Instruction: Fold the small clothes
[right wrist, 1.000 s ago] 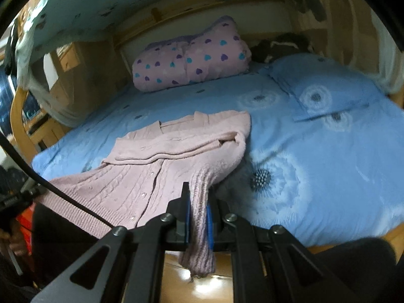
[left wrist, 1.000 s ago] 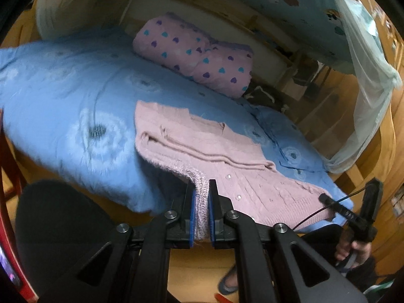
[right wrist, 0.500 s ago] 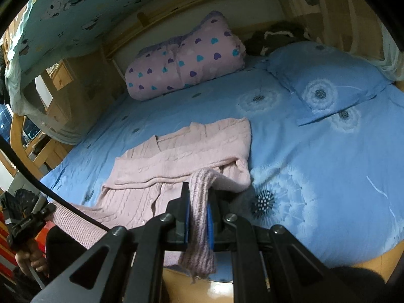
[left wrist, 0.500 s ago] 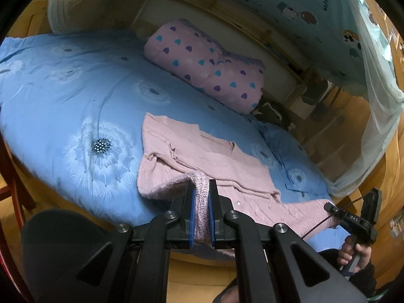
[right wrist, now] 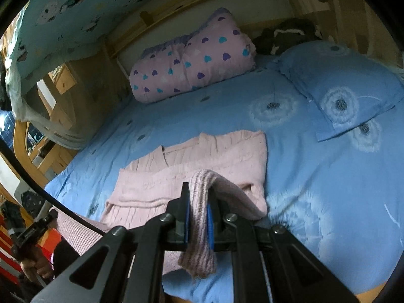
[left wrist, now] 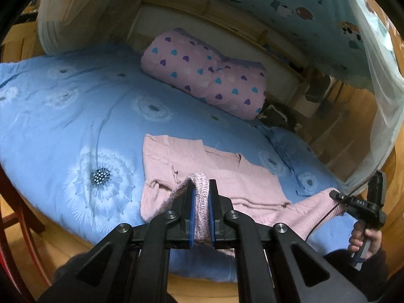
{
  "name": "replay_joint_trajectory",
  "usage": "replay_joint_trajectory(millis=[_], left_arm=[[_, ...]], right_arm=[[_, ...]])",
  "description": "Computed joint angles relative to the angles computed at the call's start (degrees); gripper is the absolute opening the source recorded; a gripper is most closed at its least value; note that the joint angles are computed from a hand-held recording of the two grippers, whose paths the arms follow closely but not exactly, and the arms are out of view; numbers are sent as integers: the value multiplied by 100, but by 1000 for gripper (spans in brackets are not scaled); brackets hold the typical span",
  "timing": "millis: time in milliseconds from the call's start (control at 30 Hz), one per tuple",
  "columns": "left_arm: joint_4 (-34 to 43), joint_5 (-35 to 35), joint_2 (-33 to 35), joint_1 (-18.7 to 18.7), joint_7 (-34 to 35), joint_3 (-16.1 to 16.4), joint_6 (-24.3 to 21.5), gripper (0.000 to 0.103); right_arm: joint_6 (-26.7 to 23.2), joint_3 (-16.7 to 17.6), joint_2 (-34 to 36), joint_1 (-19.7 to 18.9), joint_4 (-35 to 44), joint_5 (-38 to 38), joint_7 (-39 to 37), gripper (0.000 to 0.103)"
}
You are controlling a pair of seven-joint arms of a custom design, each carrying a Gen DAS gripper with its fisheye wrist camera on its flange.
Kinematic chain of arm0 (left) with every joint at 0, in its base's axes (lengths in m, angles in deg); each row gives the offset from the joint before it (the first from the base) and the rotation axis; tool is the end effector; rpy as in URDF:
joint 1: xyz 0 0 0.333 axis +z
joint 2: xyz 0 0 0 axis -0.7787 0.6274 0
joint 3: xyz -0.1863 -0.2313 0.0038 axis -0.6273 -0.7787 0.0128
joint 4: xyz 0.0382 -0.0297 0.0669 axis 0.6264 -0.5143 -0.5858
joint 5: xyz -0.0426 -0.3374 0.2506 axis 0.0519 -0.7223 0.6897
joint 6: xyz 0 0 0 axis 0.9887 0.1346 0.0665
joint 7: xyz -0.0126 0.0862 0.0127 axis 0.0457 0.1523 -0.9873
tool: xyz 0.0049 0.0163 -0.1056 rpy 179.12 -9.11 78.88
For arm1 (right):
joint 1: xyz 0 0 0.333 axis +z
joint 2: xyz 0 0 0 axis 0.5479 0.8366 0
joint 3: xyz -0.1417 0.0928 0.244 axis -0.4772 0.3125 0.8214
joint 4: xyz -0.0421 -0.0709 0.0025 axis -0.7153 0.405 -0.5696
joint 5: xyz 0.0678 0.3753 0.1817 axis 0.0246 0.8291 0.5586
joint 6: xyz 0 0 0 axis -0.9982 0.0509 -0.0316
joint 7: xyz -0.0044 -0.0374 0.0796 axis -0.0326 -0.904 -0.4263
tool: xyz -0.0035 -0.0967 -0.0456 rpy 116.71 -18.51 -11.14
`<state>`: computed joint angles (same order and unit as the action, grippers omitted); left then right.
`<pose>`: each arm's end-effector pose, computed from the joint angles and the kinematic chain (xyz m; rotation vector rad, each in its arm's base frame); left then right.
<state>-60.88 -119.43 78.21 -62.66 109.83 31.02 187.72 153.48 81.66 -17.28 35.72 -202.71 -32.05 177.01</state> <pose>0.5594 -0.1472 0.5663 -1.6349 2.0726 -1.5114 0.3755 -0.0297 0.5610 -1.1668 1.8593 -0.5394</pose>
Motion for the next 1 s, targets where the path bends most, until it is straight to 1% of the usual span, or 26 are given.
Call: replay_joint_trajectory(millis=[67, 167, 200, 300, 333, 433, 500, 600, 700, 800, 933, 1000], left_arm=[[216, -46, 225, 13, -159, -14, 18, 0], [631, 17, 615, 101, -528, -102, -102, 0], [820, 47, 771, 138, -635, -140, -175, 0], [1568, 207, 1338, 293, -1088, -288, -627, 0], [1897, 341, 1581, 336, -1233, -361, -751, 0], [2785, 1151, 2256, 352, -1805, -575, -764, 0], [3439, 1539, 2764, 344, -2168, -693, -868, 0], [4199, 2163, 3378, 269, -2670, -783, -911, 0], [4873, 2573, 3909, 275, -3024, -892, -1084, 0], [5342, 2966, 4293, 295, -3261, -980, -1187, 0], [5787, 3329, 4688, 381, -3478, -1129, -1352, 0], [6076, 3559, 4911, 345, -3592, -1120, -1414, 0]], right_arm=[[23, -36, 98, -78, 91, -23, -17, 11], [51, -164, 328, -136, 264, 17, -44, 11], [78, -279, 453, -81, 354, 70, -110, 11], [70, -472, 823, 57, 617, 234, -265, 11], [7, -544, 1013, 125, 776, 287, -355, 11], [-194, -597, 1599, 160, 1294, 381, -557, 11], [-251, -510, 1958, 51, 1611, 356, -625, 11], [-329, -532, 2397, 47, 2023, 496, -785, 11], [-404, -510, 2789, -29, 2369, 594, -888, 11], [-429, -476, 3157, -124, 2643, 690, -905, 11], [-292, -581, 3528, -67, 2832, 1201, -1167, 11], [-205, -627, 3651, -45, 2865, 1465, -1361, 11]])
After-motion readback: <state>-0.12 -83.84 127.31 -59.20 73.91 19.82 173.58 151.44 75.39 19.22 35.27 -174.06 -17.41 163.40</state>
